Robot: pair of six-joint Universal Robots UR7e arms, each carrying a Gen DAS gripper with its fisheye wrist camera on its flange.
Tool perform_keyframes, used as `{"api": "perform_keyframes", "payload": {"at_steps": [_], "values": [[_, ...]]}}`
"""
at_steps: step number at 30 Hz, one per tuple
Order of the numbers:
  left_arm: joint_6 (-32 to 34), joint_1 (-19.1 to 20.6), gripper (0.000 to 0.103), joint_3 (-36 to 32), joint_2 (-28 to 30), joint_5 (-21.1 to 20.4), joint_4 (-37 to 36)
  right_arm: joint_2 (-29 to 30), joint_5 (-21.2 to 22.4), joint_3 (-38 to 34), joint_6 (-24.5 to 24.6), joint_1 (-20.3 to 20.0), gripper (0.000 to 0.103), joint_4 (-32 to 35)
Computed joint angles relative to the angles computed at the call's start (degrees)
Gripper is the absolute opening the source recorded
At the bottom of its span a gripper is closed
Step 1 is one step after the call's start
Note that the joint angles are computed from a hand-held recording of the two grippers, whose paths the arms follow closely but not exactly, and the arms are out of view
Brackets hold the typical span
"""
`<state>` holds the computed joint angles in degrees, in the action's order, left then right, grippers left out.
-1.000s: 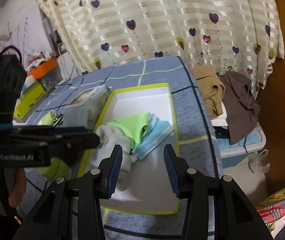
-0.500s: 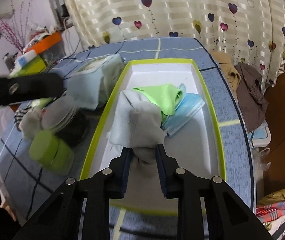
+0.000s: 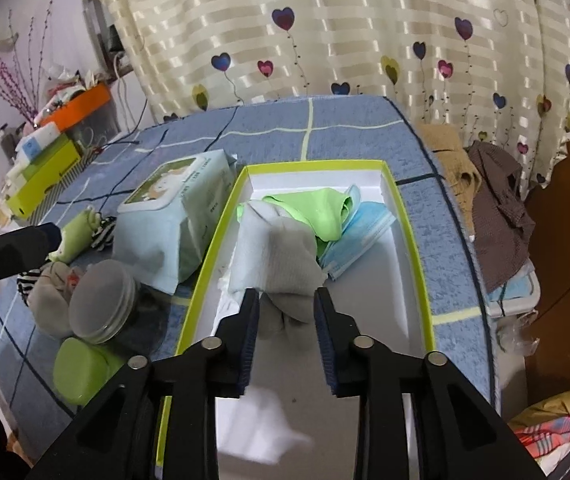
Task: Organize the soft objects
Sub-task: 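Withdraw both grippers from the box toward the remaining items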
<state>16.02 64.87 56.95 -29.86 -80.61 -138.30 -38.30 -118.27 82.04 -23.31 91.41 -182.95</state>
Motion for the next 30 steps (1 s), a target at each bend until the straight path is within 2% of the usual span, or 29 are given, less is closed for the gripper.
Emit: {"api": "perform_keyframes", "payload": {"at_steps": [3,5,14,24,30], "values": [[0.57,0.01,0.047,1.76,-1.05,-0.68,-1.37,-1.35,-1.01,2.76,-0.19,1.03,0.036,-2.60],[0.77,0.07,0.047,3.27,-2.10,-1.49,-2.06,-2.31,-1.83,4.69,-0.22,1.92,0.044,-4.58],[0.52,0.10,0.047,9.96,-6.66,-0.63,-5.43,-4.66,-3.49,10.77,-0.79,5.39,0.048,-10.71],[1.95,0.92,0.047,16.47,-10.95,0.89,-10.99,-4.21,-3.82,12.70,-1.39,8.27,0.049,-12.31],[1.86,1.83,0.047,17.80,-12.32,2.50,-12.61,-3.25,-3.33,12.28,-1.65,9.46,0.050,-11.42]]}}
